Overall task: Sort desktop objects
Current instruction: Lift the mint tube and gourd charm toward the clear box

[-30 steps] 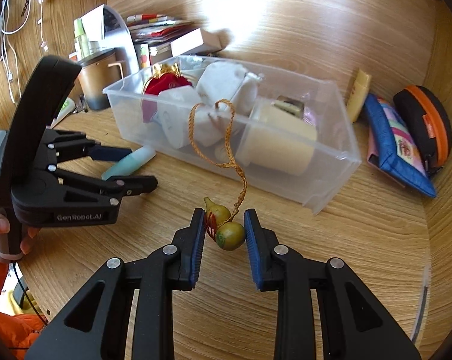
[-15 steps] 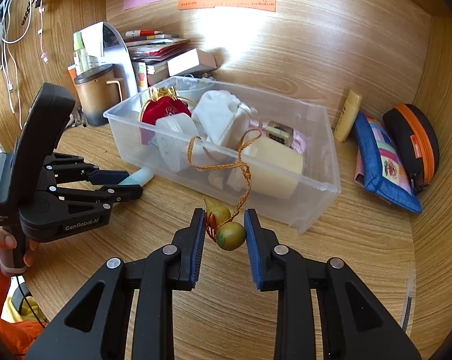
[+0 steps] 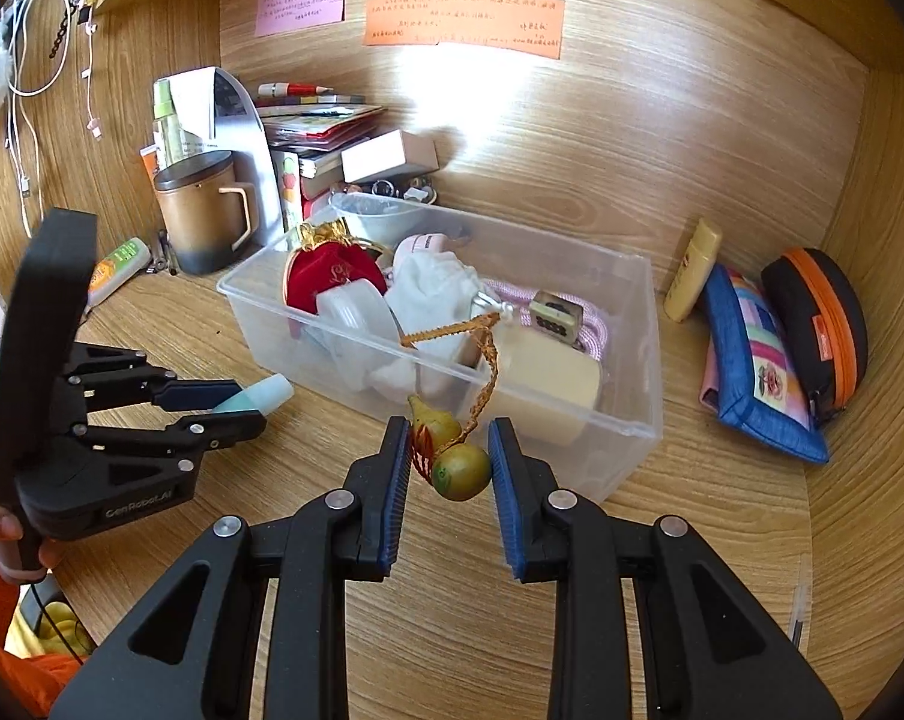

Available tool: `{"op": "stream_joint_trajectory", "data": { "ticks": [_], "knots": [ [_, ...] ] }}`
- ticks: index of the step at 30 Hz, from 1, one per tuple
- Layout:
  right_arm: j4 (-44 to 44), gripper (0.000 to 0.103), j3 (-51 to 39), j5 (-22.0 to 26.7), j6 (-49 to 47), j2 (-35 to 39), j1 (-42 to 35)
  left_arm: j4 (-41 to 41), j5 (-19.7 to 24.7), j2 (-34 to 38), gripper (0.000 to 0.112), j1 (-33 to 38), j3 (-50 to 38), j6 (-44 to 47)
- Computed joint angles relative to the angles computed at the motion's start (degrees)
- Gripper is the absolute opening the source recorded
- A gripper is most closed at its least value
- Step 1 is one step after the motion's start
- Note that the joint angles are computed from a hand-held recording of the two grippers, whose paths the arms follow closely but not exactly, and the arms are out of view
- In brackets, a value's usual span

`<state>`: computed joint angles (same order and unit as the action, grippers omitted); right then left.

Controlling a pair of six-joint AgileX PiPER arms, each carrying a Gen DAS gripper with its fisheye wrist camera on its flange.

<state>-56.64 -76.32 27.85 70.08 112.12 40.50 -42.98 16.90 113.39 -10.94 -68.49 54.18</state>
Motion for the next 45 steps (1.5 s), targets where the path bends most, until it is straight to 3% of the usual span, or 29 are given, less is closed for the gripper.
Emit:
{"op": "stream_joint_trajectory", "data": {
  "ticks": [2,16,32,38,45],
  "knots": [
    [-0.21,0.024,-0.48,0.36,-0.03,0.13,0.34,1.53,-0.13,0.45,0.024,-0.93,-1.27,-2.43],
    [0.52,0.024,-3.09,1.57,-1.56,0.80,0.30,-11.03,2.49,-4.89,0.024,2.10,0.99,9.16],
    [2.15,0.024,-6.91,2.64,-4.69,2.31,-2.48,-11.52,5.66,-4.82,0.022,3.08,-3.49,10.12],
    [4.49,0.024,-8.25,1.51,-7.17,3.30,-3.92,-7.89,6.05,-2.62,0.021,3.05,-6.64,6.41],
    [7.09,0.024,-10.35,1.32,-10.48,4.56,-5.14,-8.31,7.15,-3.56,0.021,4.46,-4.27,8.37]
  ]
}}
